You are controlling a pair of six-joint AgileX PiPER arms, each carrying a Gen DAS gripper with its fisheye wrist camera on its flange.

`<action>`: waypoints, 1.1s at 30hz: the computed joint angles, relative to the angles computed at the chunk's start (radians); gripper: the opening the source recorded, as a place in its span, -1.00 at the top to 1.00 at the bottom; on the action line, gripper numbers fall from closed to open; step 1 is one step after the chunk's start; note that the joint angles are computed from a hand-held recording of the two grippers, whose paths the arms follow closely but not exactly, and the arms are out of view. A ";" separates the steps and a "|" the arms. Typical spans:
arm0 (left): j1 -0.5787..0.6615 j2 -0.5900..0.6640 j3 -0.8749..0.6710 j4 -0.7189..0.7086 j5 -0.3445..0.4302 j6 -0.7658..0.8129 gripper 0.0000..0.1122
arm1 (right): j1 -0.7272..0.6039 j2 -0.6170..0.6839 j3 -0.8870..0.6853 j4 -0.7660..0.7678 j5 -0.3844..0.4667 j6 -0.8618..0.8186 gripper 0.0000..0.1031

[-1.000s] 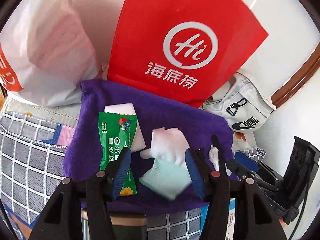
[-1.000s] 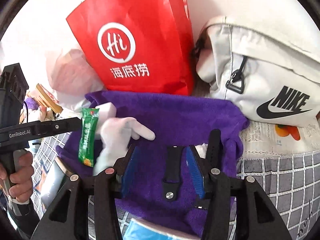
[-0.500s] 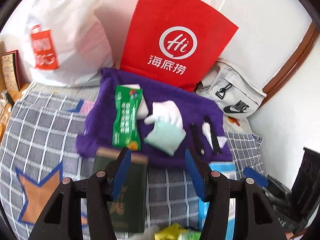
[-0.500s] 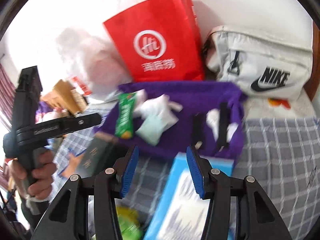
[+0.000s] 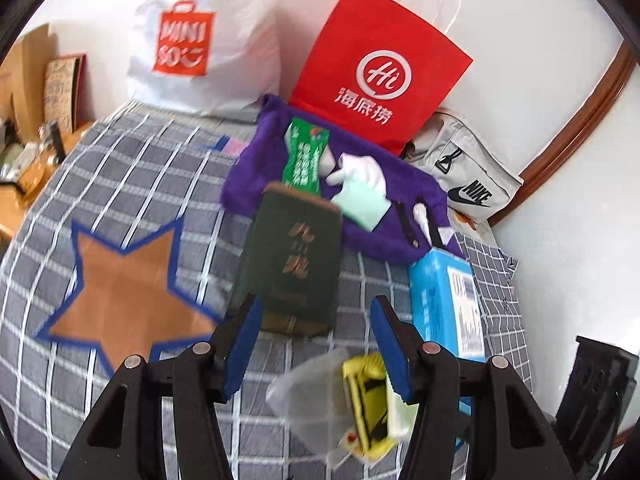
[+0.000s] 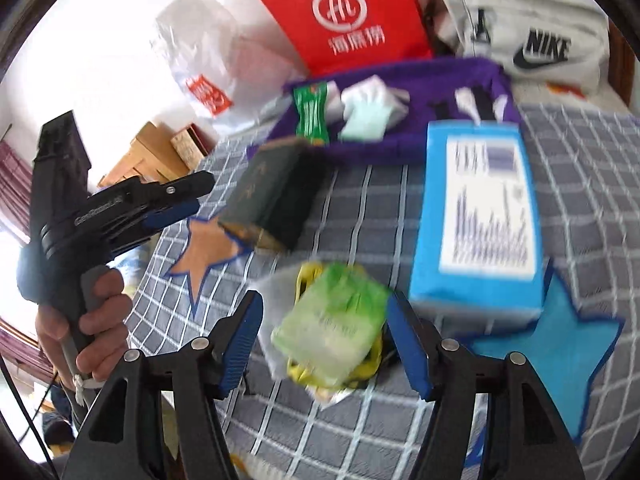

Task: Organize soft objects
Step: 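Move both tools back to the pile, left toward the yellow pouch, right toward the green tissue pack, then grasp the yellow Z-striped pouch with the left tool while the right tool grasps the green tissue pack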

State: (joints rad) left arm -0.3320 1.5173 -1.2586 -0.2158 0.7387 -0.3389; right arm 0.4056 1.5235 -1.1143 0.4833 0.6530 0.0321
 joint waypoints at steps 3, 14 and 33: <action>0.022 -0.060 0.105 -0.053 -0.037 0.058 0.04 | 0.041 0.003 0.014 -0.056 -0.019 0.099 -0.26; 0.106 -0.165 0.296 -0.222 -0.086 0.242 0.04 | 0.140 0.114 -0.061 -0.344 -0.024 0.478 -0.42; -0.115 -0.136 0.304 -0.037 -0.111 0.033 0.04 | 0.243 -0.108 0.152 -0.698 -0.107 0.721 -0.28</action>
